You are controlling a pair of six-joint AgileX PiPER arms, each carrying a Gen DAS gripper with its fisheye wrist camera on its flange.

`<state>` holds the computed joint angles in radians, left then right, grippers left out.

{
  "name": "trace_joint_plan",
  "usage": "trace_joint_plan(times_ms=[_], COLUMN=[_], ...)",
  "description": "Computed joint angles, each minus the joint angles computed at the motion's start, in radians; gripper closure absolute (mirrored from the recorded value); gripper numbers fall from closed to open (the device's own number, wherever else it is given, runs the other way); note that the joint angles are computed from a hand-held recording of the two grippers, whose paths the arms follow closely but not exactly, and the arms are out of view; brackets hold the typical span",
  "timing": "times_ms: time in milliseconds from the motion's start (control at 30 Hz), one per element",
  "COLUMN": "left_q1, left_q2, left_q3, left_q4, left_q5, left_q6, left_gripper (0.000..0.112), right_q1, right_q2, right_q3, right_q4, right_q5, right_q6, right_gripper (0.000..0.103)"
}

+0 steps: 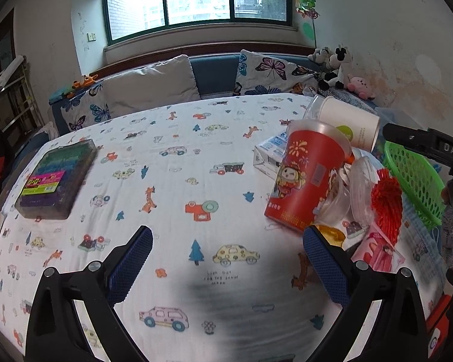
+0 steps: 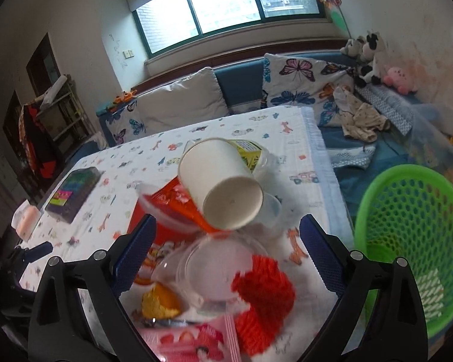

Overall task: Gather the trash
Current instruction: 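Grasp the white paper cup with the right gripper and lift it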

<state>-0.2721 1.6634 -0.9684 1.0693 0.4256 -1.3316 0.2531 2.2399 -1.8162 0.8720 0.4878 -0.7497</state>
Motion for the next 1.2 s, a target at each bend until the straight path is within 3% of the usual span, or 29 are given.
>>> trace_joint_plan(times_ms=[333, 700, 1200], left_q1=[0.044, 0.079, 0.131], left_q2=[0.076, 0.207, 0.350], left_q3=[-0.116, -0.280, -0.462], left_q4=[-0.174, -0.535, -1.082], left_q5=[-0.064, -0.115, -0.089], left_q6=[0.221, 0.656, 1.232], left_gripper=[0.015, 0.016, 0.018], right_q1=[-0.002, -0.005, -0.001], right_q2=[0.181, 0.299, 0.212], right_q3=[-0.304, -0.532, -0.428], right_q4=[-0.141, -0.167, -0.115], right_q5=[0.125, 0.259, 0.221], right_q6=[0.175, 0.241, 0.150], right_gripper=[0.013, 0.036, 0.043])
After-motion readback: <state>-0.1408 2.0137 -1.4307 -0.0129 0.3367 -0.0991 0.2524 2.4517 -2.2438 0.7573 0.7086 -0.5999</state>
